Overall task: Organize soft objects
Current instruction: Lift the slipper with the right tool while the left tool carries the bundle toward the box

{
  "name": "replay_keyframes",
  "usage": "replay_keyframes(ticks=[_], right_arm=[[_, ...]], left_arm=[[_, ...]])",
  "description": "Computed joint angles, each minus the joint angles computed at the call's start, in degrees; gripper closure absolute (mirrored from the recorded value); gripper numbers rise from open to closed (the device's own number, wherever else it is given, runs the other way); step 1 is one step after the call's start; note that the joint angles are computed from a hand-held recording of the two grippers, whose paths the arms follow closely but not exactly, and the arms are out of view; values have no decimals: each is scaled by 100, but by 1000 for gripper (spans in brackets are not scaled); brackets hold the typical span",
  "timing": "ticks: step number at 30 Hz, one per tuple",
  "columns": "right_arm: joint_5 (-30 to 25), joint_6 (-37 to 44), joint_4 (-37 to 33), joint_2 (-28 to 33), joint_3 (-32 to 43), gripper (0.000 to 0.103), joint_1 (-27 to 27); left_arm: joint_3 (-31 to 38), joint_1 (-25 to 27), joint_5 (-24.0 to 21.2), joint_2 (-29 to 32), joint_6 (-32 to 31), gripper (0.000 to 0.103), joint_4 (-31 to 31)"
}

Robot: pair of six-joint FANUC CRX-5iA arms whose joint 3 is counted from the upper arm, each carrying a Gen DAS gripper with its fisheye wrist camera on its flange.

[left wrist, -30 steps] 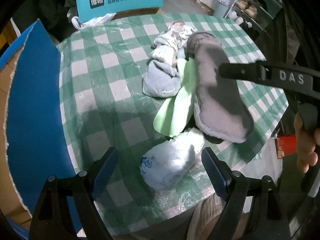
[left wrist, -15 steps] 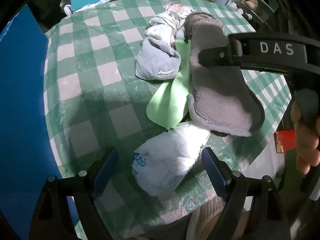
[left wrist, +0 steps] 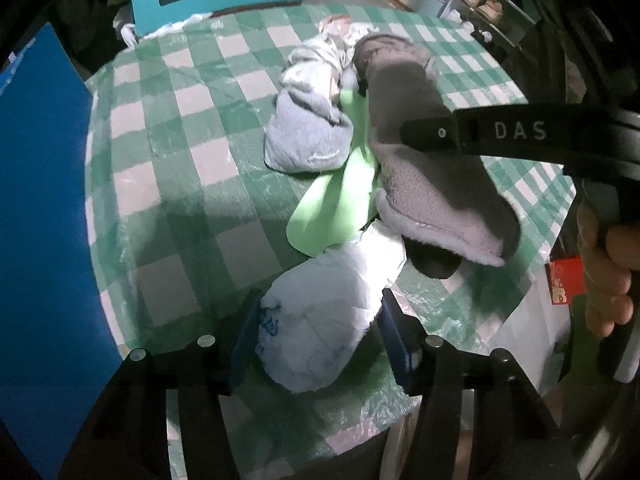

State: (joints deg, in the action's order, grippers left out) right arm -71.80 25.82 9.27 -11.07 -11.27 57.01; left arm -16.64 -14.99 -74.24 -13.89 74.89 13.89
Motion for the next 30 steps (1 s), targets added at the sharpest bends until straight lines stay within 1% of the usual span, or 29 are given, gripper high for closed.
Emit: replay_keyframes(ticks=[4,9,15,24,30], right_arm=[[29,-39,124,-89,-30,87,65],[6,-124,329,-206,-46,88,190],[-61,-227,571,-314,-37,88,284],[-132,-337,938,-468,-15,88,502],[-223,-360,1165,-537,13,88,661]], left_arm=[[89,37,-29,-146,25,46,-39],[124,165,-48,-262,69,46,32],[106,443,-13,-461,89,46,294],[248,605,204,-560,192,46,438],[324,628,323,-648,236,46,334]])
